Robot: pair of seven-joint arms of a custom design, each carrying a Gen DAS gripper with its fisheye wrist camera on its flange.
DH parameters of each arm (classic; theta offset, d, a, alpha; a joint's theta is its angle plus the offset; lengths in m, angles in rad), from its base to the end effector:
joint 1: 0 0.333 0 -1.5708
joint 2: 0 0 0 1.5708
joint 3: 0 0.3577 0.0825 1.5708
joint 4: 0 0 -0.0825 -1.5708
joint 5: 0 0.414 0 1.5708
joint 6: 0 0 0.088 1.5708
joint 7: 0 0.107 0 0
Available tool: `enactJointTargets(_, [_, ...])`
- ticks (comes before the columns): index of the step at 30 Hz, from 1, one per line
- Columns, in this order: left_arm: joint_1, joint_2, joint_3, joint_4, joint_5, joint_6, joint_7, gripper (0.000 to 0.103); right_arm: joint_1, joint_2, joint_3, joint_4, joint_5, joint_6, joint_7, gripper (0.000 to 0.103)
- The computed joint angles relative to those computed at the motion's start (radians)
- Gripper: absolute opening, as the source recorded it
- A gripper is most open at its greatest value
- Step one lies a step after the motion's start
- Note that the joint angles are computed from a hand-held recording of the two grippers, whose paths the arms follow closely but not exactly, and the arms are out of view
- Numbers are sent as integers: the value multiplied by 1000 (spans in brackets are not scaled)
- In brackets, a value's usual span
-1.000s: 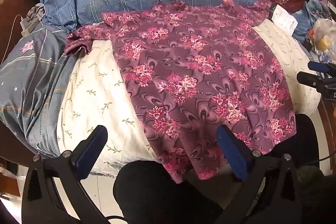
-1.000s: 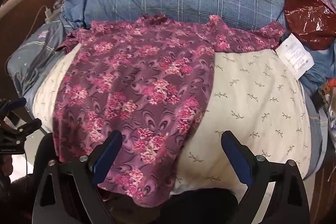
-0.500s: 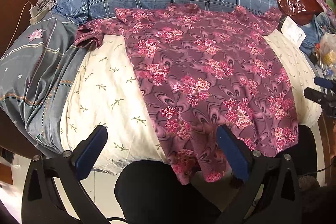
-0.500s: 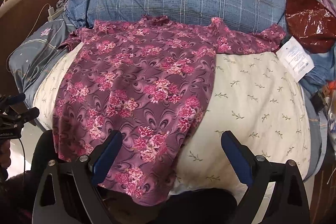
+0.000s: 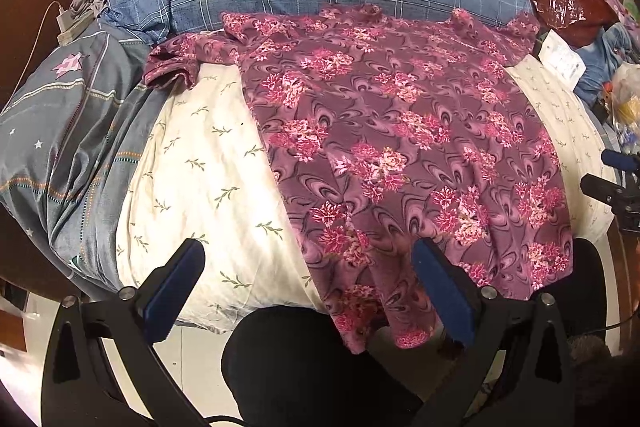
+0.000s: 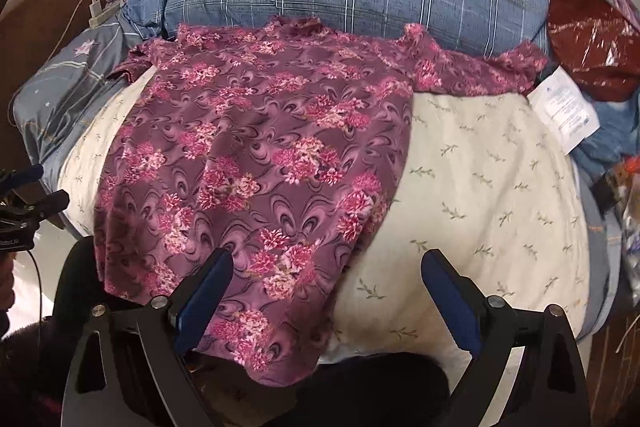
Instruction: Fold small clothes
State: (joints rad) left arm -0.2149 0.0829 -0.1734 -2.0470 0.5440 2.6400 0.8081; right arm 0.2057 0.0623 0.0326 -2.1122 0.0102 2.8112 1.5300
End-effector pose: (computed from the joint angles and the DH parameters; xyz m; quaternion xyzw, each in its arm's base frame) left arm 0.5822 -0.2499 0.4804 -0.6624 0.6852 -0.2025 0.2251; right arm 0.6091 0.1471 0.4841 -0.7558 0.5751 -0.1953 0.2446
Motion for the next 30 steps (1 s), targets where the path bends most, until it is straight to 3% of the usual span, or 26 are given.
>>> enactJointTargets(3, [-1,4,0,7,-3,-9,11,103,11,5,-7,10,-92,-7,49,96])
enactJointTargets(7, [-3,4,-1,10,5,-14,18,103,9,8,4,19,-47,-18,16,96])
enactJointTargets(15, [-14,17,-5,28,8,-35,47,103,9,-3,-8,1,-109,7,87,96])
enactJointTargets(30, [-36,47,-3,58,1,-44,92,103,-13,8,-8,-7,-22,5,72,96])
